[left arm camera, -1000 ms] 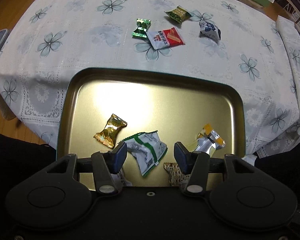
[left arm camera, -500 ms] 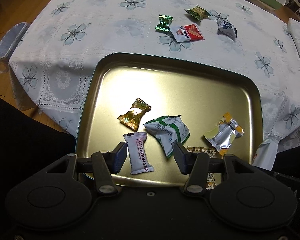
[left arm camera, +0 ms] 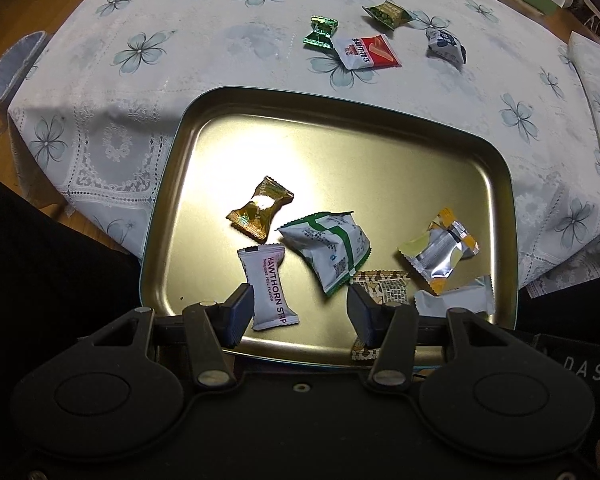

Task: Organize snacks
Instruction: 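Open both tools to release the packets onto the tray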

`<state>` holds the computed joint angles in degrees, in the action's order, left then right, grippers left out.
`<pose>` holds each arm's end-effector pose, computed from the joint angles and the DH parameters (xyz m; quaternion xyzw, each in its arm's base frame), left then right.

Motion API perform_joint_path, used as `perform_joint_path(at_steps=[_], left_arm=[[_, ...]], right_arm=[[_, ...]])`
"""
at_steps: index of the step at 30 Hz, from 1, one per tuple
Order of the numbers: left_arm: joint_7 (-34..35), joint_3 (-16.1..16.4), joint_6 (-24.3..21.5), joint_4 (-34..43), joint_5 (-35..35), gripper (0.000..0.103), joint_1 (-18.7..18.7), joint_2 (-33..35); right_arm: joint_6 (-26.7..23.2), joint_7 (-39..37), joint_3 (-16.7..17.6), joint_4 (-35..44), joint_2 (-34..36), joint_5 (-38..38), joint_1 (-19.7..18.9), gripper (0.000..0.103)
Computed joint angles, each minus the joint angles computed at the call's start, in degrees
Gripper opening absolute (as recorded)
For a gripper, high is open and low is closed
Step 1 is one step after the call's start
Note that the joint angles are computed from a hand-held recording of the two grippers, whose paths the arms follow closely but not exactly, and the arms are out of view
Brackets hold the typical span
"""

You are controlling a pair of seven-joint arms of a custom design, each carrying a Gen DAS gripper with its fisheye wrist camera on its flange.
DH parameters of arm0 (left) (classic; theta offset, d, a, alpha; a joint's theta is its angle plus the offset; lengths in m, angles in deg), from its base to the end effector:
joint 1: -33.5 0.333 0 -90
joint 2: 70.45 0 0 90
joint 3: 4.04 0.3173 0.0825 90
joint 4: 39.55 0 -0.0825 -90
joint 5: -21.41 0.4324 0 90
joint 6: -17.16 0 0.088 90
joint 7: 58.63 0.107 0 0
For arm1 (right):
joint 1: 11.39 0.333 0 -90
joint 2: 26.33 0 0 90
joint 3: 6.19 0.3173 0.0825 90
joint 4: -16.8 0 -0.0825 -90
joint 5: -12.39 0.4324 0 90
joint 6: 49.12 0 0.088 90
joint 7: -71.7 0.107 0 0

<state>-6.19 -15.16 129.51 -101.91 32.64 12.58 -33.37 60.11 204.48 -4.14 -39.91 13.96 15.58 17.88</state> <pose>0.7134 -0.3760 0.4684 -0.7344 0.6674 -0.1083 0.0589 0.7002 0.4190 0.4654 -0.6198 0.7766 0.0230 0.1110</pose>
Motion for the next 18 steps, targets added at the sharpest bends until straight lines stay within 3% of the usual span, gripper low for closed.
perform_joint_path(at_steps=[10,18], left_arm=[[2.1,-0.8,-1.4,1.7,-2.1,0.057,0.5,1.4],[7.1,-1.8,-8.3,9.6,-6.0,0.057,1.0,6.4]], right_arm=[[-2.4,-0.8,0.3,3.0,2.1,0.9,0.0,0.035],[-8.1,-2.3,1.1,9.0,6.2,3.2,-0.7,0.035]])
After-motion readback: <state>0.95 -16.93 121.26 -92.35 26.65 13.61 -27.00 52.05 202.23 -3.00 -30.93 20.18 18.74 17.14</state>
